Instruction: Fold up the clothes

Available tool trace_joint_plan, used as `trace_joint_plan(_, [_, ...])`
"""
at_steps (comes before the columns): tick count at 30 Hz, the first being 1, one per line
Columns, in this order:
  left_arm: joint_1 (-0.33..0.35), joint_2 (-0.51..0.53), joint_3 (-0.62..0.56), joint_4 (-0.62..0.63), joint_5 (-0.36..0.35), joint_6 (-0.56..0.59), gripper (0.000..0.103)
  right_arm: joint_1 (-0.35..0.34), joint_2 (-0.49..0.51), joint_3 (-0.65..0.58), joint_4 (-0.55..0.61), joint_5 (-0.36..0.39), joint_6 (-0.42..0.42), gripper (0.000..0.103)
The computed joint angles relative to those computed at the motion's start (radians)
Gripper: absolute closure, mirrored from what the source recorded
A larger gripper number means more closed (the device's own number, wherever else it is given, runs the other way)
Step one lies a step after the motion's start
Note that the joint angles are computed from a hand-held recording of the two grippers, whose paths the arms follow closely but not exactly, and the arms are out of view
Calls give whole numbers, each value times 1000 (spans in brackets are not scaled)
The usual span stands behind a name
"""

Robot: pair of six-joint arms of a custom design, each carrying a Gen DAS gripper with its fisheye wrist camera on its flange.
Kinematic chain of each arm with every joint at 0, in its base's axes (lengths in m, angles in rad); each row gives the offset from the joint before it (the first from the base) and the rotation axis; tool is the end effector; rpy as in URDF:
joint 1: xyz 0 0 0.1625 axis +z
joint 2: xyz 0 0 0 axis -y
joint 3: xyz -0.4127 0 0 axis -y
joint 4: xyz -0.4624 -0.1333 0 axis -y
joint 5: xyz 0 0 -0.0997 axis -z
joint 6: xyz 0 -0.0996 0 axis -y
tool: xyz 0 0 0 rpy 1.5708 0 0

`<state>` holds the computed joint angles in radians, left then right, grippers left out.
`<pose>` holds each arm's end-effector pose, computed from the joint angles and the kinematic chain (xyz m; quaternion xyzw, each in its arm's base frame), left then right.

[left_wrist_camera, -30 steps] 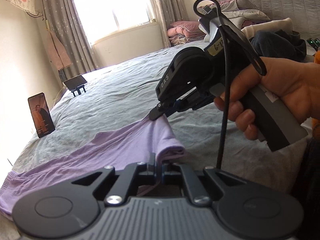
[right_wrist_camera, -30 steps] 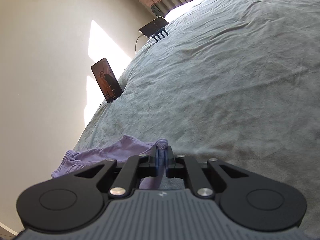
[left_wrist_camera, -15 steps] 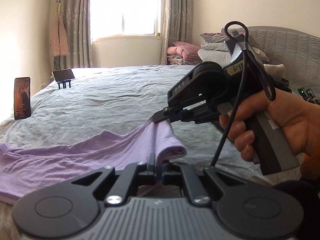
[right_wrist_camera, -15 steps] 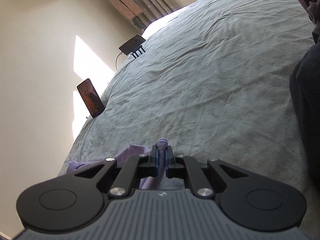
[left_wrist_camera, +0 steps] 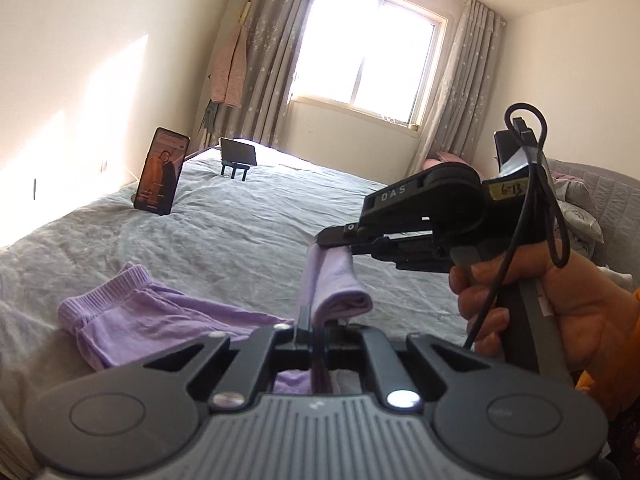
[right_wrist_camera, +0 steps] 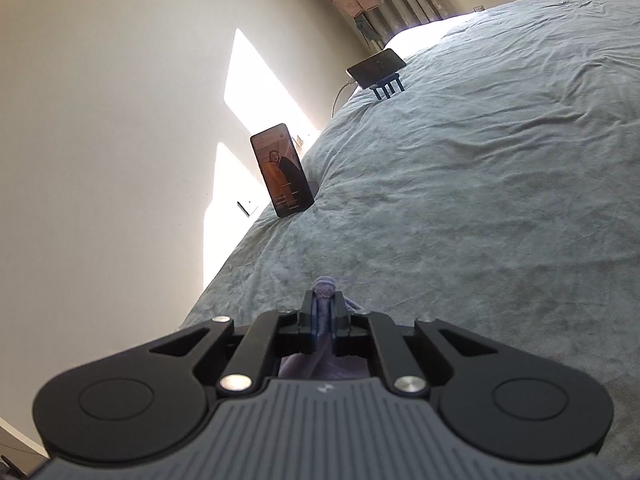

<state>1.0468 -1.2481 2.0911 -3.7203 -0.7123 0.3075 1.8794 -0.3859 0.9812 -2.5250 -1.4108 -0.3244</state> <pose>-0.0832 -0.5610 0.2879 0.0602 0.7627 -0.5851 0.2689 0.4134 -0.8056 0.0015 -0.3188 0.9276 -0.1785 0.0772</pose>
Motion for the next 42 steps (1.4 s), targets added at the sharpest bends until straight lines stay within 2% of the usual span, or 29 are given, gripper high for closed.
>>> trace_joint_plan(12, [106, -109, 12, 35, 73, -128, 99, 75, 198, -215, 107, -17, -28, 96])
trace_joint_plan(15, [138, -140, 14, 102, 66, -200, 99, 86, 242, -269, 135, -31, -30, 96])
trace_joint_plan(18, [170, -165, 16, 174, 46, -267, 99, 87, 261, -289, 154, -11, -37, 95])
trace_joint_plan(21, [193, -192, 18, 254, 5, -287, 98, 86, 279, -307, 172, 12, -45, 90])
trace_joint_plan(24, [188, -197, 17, 243, 7, -255, 88, 77, 259, -280, 153, 52, -53, 84])
trace_joint_plan(26, [175, -193, 13, 200, 19, -212, 64, 68, 229, -235, 103, 67, -51, 68])
trace_joint_plan(27, [169, -189, 9, 179, 23, -187, 64, 63, 214, -213, 77, 72, -49, 58])
trace_joint_plan(31, [167, -164, -33, 164, 8, -82, 65, 50, 160, -127, -16, 38, -86, 57])
trace_joint_plan(35, [185, -131, -97, 263, -43, 11, 70, 43, 121, -46, -83, -17, -171, 57])
trace_joint_plan(37, [201, -109, -139, 321, -67, 46, 75, 40, 117, -24, -100, -40, -212, 63])
trace_joint_plan(40, [241, -76, -214, 440, -103, 28, 80, 38, 130, -23, -103, -73, -255, 67])
trace_joint_plan(42, [261, -53, -260, 498, -100, 19, 82, 35, 154, -44, -98, -90, -270, 70])
